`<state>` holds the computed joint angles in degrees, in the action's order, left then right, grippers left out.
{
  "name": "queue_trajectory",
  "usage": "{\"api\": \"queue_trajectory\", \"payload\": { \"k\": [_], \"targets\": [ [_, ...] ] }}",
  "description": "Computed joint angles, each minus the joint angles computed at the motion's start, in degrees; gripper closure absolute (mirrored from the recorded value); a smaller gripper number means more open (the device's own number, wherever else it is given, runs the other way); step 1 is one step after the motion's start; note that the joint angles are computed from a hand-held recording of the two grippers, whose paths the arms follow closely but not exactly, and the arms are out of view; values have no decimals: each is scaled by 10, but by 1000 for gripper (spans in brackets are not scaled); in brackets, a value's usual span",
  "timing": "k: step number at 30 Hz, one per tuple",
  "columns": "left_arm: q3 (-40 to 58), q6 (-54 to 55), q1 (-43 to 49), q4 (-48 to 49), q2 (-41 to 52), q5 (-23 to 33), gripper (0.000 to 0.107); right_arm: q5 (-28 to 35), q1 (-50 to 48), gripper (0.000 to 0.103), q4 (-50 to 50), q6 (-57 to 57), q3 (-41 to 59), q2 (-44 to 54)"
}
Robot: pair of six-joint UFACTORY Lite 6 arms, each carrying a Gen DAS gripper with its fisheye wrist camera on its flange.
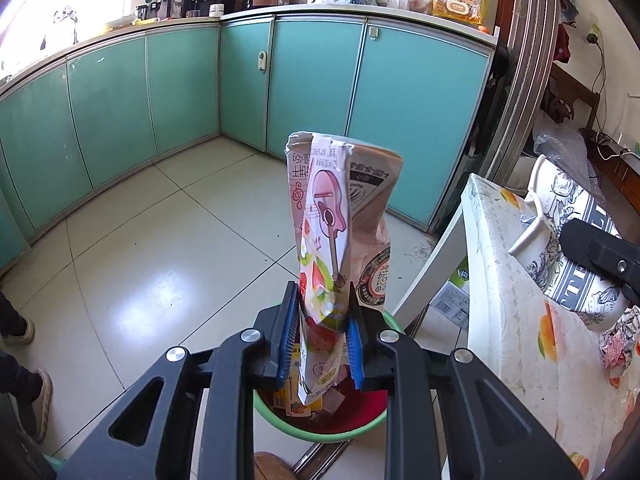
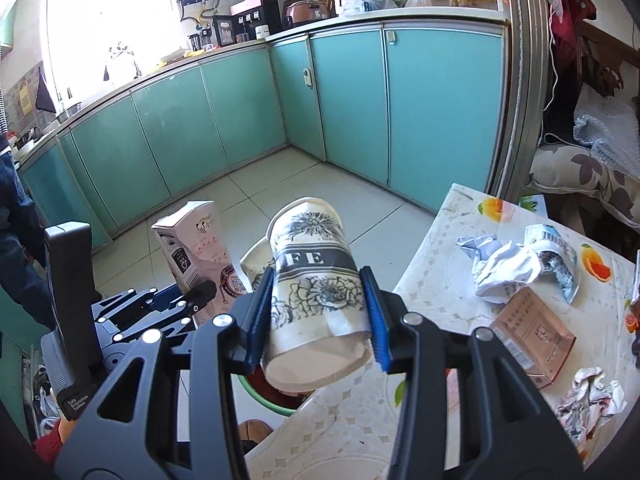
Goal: Collect trash
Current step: 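Carry the paper cup and pink snack bag over the red bin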
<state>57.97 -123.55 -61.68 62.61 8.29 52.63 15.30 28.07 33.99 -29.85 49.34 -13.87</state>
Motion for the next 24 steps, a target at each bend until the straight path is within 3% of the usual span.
{"api": "queue_trajectory", "payload": {
  "k": [3, 10, 24],
  "targets": [
    [-2, 0, 12, -3, 4, -20, 87, -4, 2, 62, -1, 2, 17, 37],
    [-1, -1, 30, -7, 20, -51, 87, 33, -37, 62, 146, -125, 32, 94],
    [12, 17, 61, -22, 38, -81, 87, 32, -28, 62, 110, -96, 72, 139]
  ]
}}
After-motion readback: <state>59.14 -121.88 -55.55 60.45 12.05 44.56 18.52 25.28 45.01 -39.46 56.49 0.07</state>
